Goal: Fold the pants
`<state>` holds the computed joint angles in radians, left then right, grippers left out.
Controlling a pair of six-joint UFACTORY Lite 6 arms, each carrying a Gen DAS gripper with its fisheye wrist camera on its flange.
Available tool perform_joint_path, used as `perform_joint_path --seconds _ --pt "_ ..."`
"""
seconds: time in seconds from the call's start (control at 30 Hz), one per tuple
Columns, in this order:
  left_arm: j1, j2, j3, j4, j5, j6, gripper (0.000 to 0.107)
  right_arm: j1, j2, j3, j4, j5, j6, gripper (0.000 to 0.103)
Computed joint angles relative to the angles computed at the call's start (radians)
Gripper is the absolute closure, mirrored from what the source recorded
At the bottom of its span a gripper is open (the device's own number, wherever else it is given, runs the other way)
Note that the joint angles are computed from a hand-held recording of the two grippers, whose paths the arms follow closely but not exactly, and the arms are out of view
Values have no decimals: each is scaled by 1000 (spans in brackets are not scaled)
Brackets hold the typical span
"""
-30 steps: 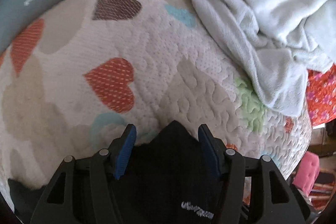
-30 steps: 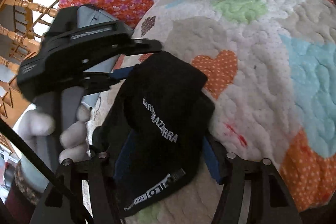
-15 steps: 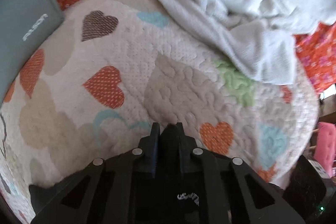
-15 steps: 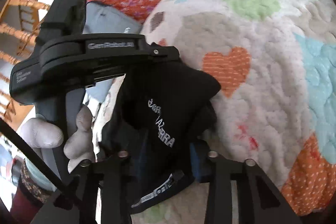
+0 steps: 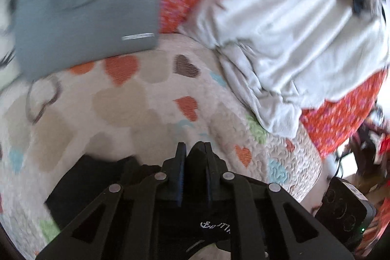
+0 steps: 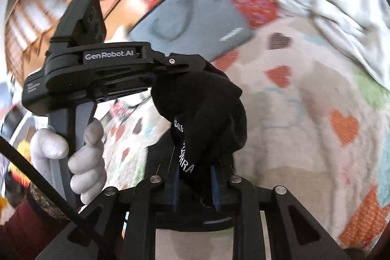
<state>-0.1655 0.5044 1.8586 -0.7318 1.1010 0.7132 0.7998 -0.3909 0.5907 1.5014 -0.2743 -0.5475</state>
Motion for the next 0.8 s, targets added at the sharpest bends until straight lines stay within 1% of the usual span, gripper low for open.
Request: perform_joint_path --seconds 0.1,0.13,0.23,0.3,0.33,0.37,0.43,0.47,0.57,0.67,0.8 --pt "163 -12 -86 -102 61 81 94 69 174 171 125 -6 -177 81" --pt "239 -4 -120 -149 92 118 94 97 244 238 191 -15 -266 81" --pt "372 35 -174 -218 141 172 92 152 404 386 323 -24 -446 81" --pt "441 68 -207 -233 136 196 92 174 522 484 425 -25 -577 80" --pt "461 78 -215 -233 133 201 90 182 575 526 469 -26 -633 78" --pt "495 104 -216 -231 136 203 88 189 623 566 514 -27 -688 77" --pt "540 136 -208 -226 148 208 88 194 723 643 628 -13 -821 76" --pt "567 149 -207 -224 156 215 88 193 744 656 653 -5 -849 75" --pt "622 165 -213 -213 167 235 88 181 825 718 812 26 -1020 74" --pt "659 181 -215 -209 176 244 88 178 875 768 932 23 -1164 73" --pt "685 177 -220 -207 184 243 88 194 878 788 965 -11 -1205 74"
